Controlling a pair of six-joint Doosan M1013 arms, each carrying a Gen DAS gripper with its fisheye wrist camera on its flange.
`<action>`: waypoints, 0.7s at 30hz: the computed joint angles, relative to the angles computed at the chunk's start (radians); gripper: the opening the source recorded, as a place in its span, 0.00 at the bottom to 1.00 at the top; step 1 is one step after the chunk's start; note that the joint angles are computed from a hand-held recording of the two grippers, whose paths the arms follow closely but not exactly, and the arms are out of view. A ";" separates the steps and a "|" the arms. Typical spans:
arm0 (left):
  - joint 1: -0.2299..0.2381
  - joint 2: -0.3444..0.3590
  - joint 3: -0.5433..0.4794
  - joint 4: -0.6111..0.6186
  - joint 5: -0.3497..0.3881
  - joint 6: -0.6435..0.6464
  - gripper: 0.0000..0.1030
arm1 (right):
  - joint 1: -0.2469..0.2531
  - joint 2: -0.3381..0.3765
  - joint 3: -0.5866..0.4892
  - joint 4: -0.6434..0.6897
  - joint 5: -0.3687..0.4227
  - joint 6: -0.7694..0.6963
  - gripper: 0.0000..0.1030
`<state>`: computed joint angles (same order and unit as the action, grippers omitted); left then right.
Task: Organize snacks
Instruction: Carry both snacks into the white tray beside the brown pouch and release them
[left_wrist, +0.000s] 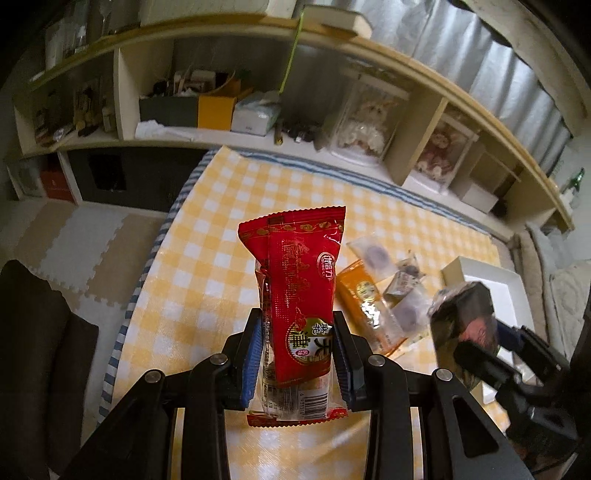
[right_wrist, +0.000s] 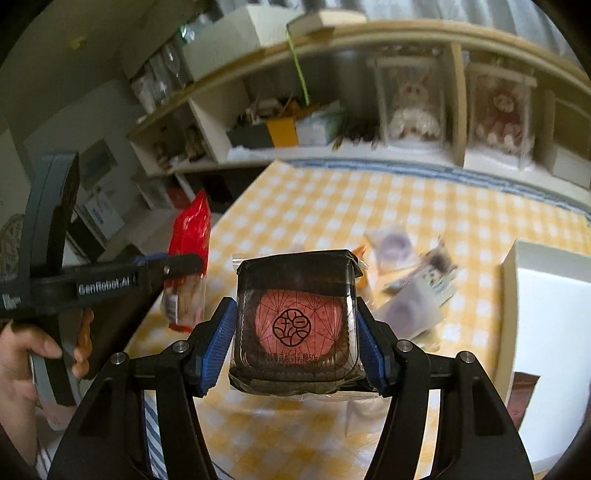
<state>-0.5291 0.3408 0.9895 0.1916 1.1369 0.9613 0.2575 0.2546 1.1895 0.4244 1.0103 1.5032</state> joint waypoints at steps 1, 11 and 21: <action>-0.005 -0.005 0.003 0.008 0.000 -0.003 0.34 | -0.003 -0.005 0.000 -0.005 -0.006 0.003 0.61; -0.072 -0.044 0.010 0.077 -0.013 -0.020 0.34 | -0.025 -0.037 -0.009 -0.092 -0.007 0.034 0.61; -0.150 -0.028 -0.041 0.107 -0.019 -0.019 0.34 | -0.094 -0.110 0.031 -0.141 -0.025 0.058 0.61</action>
<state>-0.6792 0.3129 0.9486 0.2989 1.1183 0.9422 0.1637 0.1441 1.2209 0.2831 0.9852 1.5611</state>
